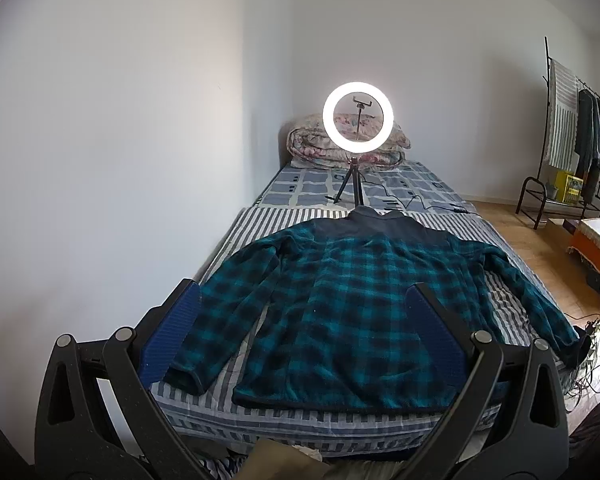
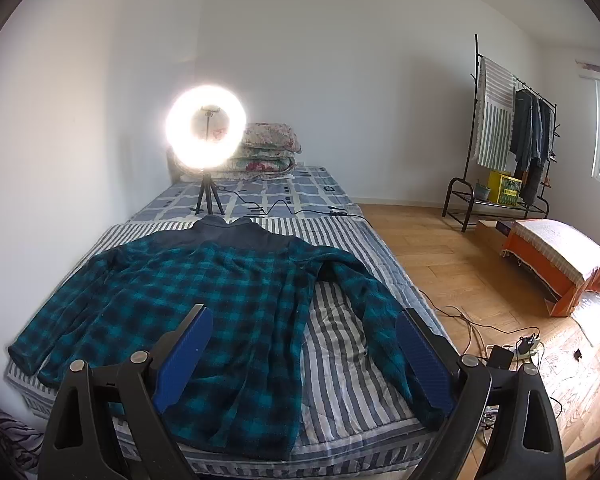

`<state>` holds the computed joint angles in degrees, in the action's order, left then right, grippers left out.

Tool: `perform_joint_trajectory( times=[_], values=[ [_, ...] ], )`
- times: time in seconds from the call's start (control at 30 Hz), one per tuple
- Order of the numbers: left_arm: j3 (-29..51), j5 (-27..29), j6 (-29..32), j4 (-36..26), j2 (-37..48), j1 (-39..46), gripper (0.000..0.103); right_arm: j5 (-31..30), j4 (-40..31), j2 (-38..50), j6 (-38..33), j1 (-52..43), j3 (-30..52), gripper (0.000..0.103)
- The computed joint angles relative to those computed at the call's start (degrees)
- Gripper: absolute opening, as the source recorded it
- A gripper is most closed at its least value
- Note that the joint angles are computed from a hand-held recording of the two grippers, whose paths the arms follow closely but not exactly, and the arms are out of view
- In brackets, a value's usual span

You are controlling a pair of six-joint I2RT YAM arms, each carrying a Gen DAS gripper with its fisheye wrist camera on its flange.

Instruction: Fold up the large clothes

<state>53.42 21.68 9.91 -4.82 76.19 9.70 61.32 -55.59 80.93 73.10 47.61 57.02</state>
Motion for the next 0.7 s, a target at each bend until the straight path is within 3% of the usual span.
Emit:
perform_joint_trajectory(
  times=[0.7],
  values=[
    [1.1,-0.3,-0.4,-0.9,-0.1,-0.3,0.103,0.0,-0.1,0.0,0.0,0.0,0.4,0.094]
  ],
)
